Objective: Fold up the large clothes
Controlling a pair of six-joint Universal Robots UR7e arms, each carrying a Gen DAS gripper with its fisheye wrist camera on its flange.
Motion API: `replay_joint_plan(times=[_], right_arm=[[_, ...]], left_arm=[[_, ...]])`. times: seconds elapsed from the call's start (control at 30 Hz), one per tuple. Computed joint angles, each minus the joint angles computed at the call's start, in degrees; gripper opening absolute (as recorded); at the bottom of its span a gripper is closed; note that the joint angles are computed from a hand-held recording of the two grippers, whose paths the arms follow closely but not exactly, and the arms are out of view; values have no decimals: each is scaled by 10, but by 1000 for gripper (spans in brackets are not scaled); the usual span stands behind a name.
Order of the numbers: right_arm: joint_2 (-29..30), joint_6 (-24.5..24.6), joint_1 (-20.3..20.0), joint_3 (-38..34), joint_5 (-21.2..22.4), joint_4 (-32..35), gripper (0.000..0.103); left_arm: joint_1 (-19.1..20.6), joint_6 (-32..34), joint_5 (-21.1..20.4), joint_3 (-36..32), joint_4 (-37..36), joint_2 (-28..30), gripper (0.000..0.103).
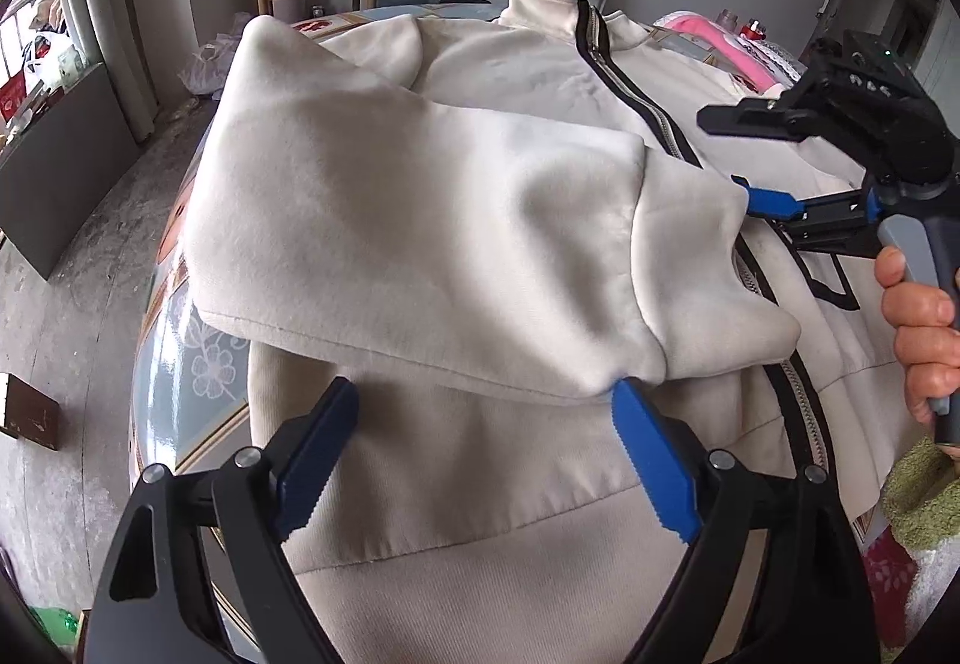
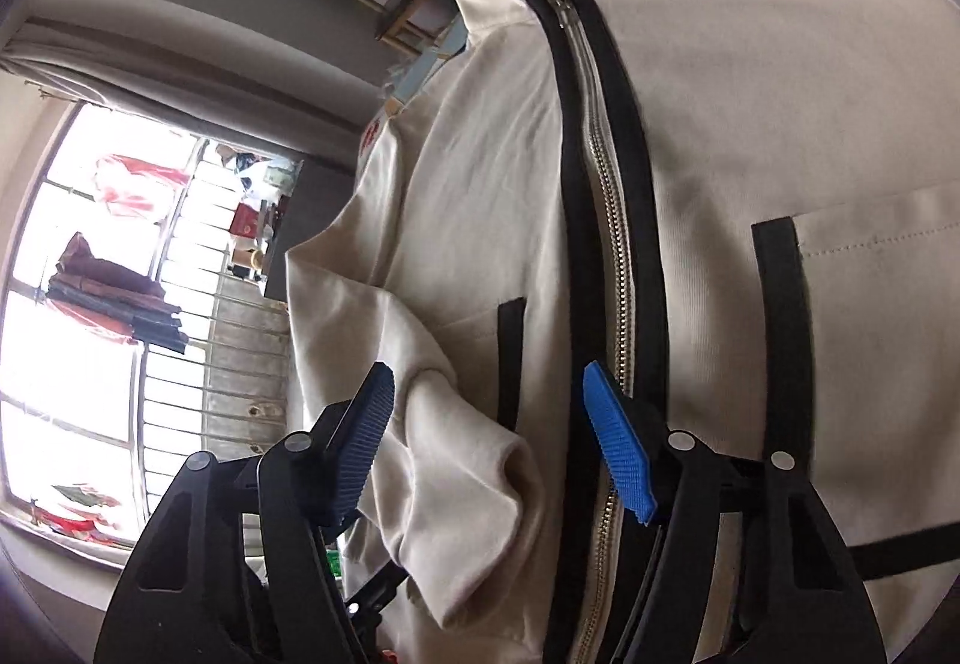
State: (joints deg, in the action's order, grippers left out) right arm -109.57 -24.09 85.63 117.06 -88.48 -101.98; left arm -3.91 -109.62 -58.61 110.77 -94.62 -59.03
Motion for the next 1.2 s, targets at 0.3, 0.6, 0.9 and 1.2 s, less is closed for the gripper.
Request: replay_joint_plan(times=[0.3,0.6,0.9,1.2], right_arm=[[-28,-44,-8,20,-22,38,27],[-11,-60,42,-39,27,-39,4],[58,-34,-19,-126,27,-100,4],[83,-22,-36,-169,14,-105,4]], left_arm=[[-8,-1,7,23,-26,-18,85],[-17,-66,13,47,-24,-54,85],[-13,-140,24,10,98,-70,85],[58,-126,17,-37,211,-54,85]])
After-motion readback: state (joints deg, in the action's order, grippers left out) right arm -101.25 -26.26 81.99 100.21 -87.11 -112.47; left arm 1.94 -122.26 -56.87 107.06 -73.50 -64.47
